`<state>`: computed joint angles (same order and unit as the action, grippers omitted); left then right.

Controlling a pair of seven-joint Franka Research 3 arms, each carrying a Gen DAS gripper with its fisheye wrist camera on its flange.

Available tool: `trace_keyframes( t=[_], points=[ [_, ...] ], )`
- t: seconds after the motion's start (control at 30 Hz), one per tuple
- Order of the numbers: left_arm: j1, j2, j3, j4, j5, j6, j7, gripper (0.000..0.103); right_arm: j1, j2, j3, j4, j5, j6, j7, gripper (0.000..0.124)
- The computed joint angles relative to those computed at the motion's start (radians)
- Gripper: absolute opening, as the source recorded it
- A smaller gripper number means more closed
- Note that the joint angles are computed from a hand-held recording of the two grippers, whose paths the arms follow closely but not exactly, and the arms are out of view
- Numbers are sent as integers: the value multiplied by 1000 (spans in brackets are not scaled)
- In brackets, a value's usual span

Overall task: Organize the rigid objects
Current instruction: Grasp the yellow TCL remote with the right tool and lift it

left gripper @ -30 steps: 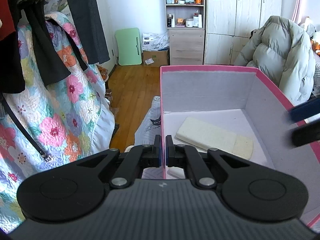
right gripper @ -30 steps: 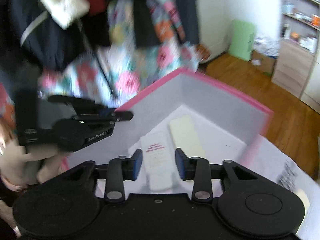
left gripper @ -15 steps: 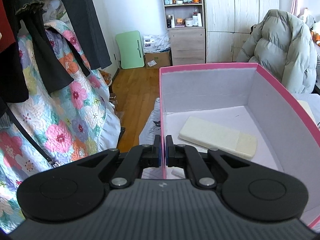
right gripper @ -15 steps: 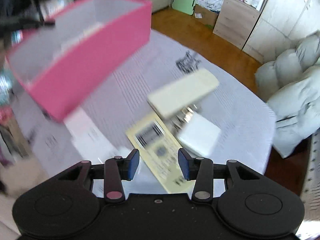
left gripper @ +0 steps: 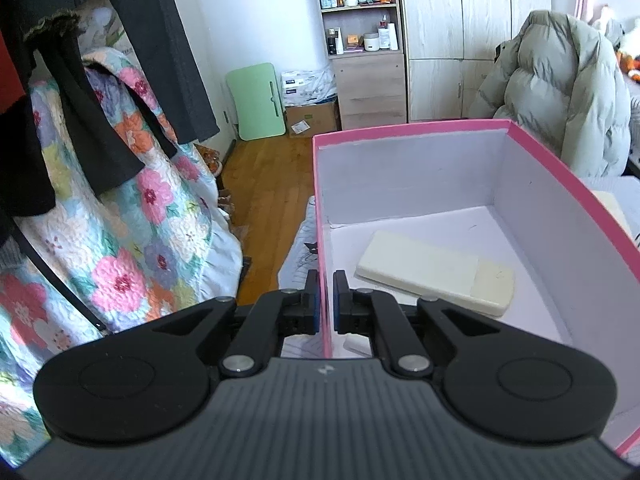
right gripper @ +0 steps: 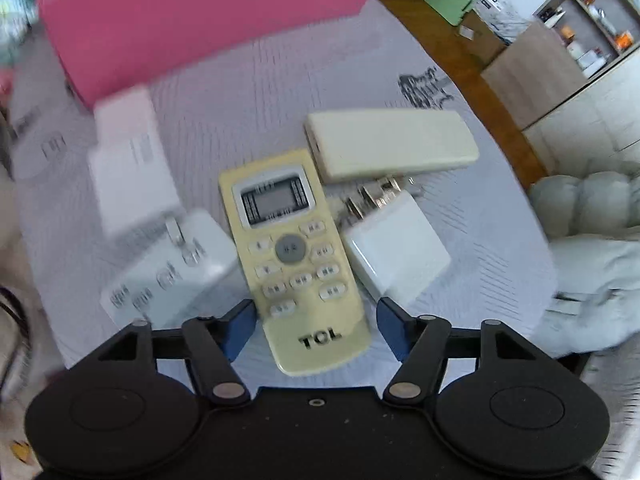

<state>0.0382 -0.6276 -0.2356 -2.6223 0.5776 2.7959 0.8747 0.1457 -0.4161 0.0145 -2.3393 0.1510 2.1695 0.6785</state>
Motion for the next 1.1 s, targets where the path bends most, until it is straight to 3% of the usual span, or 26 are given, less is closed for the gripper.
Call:
trace_keyframes(
  t=[0.23, 0.6, 0.8, 0.97, 1.1],
  points=[
    [-7, 3, 18, -7, -25, 22, 3, 5, -26, 65, -1, 83, 65, -112, 248, 67],
    [-1, 1, 15, -9, -35, 25, 13, 5, 32, 28, 12, -8, 95, 91, 182, 69],
    [-2, 2, 18, -10, -38, 29, 16, 5, 60, -1, 53, -60, 29, 203, 159, 67],
    [-2, 1, 20, -11, -42, 31, 21, 5, 81, 50, 54, -14, 25, 201, 173, 67],
    [1, 0, 20, -12, -42, 30, 24, 5, 67, 66, 80, 5, -20, 207, 273, 65]
  ],
)
